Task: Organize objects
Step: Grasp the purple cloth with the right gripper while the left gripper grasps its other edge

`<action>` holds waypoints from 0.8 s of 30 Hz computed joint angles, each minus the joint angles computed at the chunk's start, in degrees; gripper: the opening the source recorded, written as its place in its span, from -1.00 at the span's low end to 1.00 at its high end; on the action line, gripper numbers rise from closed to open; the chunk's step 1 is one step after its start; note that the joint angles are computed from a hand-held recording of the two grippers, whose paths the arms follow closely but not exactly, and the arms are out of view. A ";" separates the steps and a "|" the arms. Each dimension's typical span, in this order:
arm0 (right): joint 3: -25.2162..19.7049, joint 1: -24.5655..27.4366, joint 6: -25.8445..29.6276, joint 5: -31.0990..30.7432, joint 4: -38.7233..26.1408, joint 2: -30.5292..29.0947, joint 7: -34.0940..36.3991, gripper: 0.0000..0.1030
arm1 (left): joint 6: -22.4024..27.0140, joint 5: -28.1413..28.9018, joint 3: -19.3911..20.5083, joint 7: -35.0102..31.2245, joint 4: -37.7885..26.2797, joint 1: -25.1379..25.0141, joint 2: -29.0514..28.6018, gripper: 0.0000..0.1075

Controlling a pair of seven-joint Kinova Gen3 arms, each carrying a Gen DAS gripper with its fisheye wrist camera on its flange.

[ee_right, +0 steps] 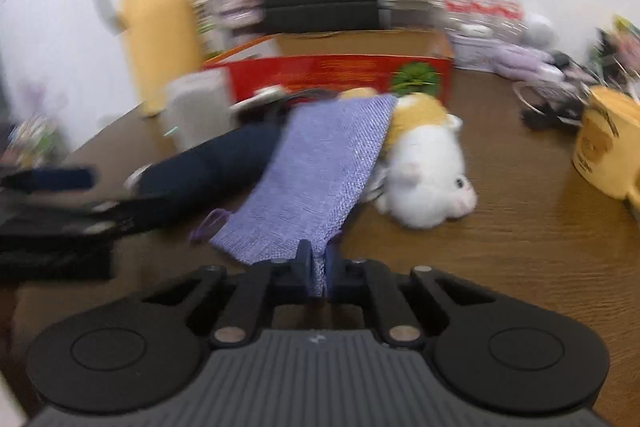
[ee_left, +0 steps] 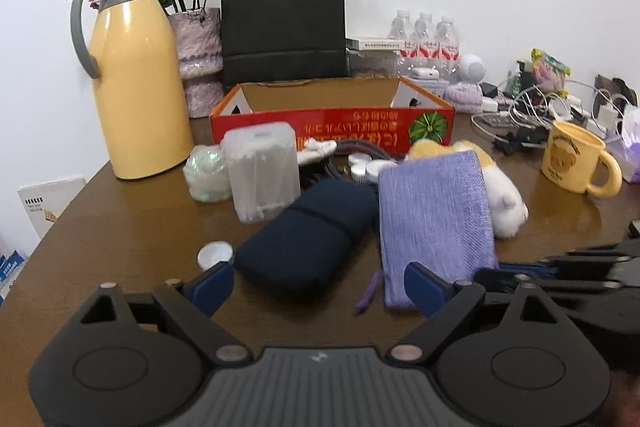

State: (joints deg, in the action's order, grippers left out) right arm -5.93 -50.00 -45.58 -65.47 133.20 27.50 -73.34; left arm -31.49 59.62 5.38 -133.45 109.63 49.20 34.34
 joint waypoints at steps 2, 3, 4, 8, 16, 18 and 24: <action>-1.97 0.05 4.10 -0.15 2.47 -4.22 4.66 -0.85 | -2.77 -4.66 4.00 1.91 2.96 -2.70 -0.96 0.73; -1.65 -1.12 6.43 -1.56 3.44 -6.13 6.99 -0.85 | -2.98 -6.99 5.78 3.23 4.25 -4.27 -1.41 0.73; -0.26 -3.12 7.96 -3.86 4.01 -7.25 9.32 -0.83 | -2.48 -9.32 6.50 4.84 5.03 -5.25 -1.70 0.73; 10.09 -13.16 5.11 -13.19 4.83 -5.53 11.53 -0.71 | 2.57 -11.38 -0.10 8.01 3.16 -0.14 -1.40 0.72; 3.66 -14.92 -2.88 -18.86 5.17 -4.94 6.60 0.23 | 15.21 -14.51 -4.11 6.35 -5.42 1.63 3.02 -0.11; -1.65 -10.59 -4.04 -19.60 5.01 -4.25 6.64 0.15 | 16.03 -13.44 -7.70 7.42 -5.32 5.10 2.84 -0.30; -16.96 -1.06 -12.71 -21.12 6.65 -2.76 0.91 0.00 | 25.44 -7.08 -16.42 6.13 -1.81 12.42 -1.90 -0.58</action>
